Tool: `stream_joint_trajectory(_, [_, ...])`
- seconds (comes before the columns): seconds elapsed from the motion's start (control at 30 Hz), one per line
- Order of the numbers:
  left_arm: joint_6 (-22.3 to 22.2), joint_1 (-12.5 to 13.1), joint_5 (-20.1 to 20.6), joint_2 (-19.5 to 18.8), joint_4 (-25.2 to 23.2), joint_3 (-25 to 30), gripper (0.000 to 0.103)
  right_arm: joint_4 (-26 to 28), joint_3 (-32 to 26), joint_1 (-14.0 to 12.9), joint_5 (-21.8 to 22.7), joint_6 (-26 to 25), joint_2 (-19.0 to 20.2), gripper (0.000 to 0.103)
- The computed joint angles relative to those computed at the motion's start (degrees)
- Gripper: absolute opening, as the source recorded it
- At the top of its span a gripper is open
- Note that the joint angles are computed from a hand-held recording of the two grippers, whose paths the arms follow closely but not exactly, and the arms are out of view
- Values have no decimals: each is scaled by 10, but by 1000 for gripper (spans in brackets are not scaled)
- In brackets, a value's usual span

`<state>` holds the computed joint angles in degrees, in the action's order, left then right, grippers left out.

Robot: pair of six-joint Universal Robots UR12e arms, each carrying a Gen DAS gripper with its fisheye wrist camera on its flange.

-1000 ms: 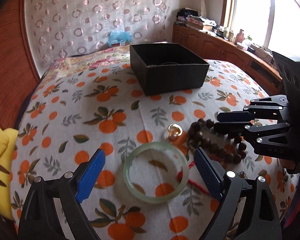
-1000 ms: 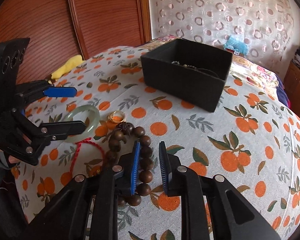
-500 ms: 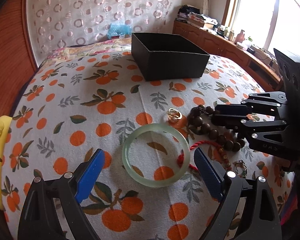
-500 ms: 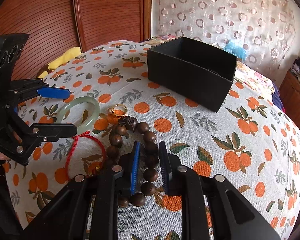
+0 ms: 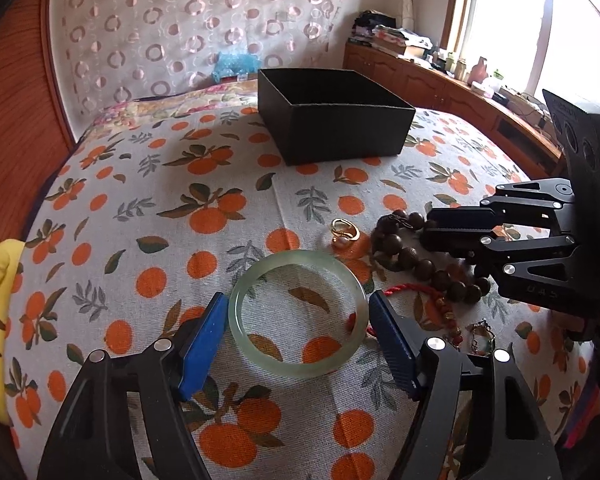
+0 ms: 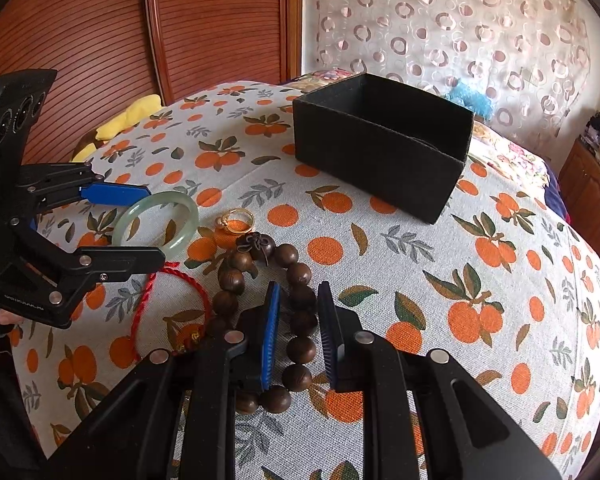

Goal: Organize jewelry
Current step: 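Lower the right tool onto the brown wooden bead bracelet, then grasp the bead bracelet with the right tool and lift it toward the box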

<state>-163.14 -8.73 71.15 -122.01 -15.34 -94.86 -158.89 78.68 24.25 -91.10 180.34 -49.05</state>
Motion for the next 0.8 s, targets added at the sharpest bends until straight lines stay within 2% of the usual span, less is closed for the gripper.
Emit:
stream_joint_trajectory(0.33, [-36, 9, -9, 10, 57, -18, 69, 3, -2, 1, -5, -4, 1, 21])
stream_joint_trajectory(0.4, [-41, 10, -8, 12, 64, -19, 69, 4, -3, 2, -9, -12, 1, 15])
stream_joint_trajectory(0.5, [-43, 12, -7, 12, 70, -20, 69, 9, -5, 3, -10, -14, 0, 15])
stream_joint_trajectory(0.8, [-53, 15, -16, 17, 98, -25, 69, -26, -6, 6, -19, -22, -14, 15])
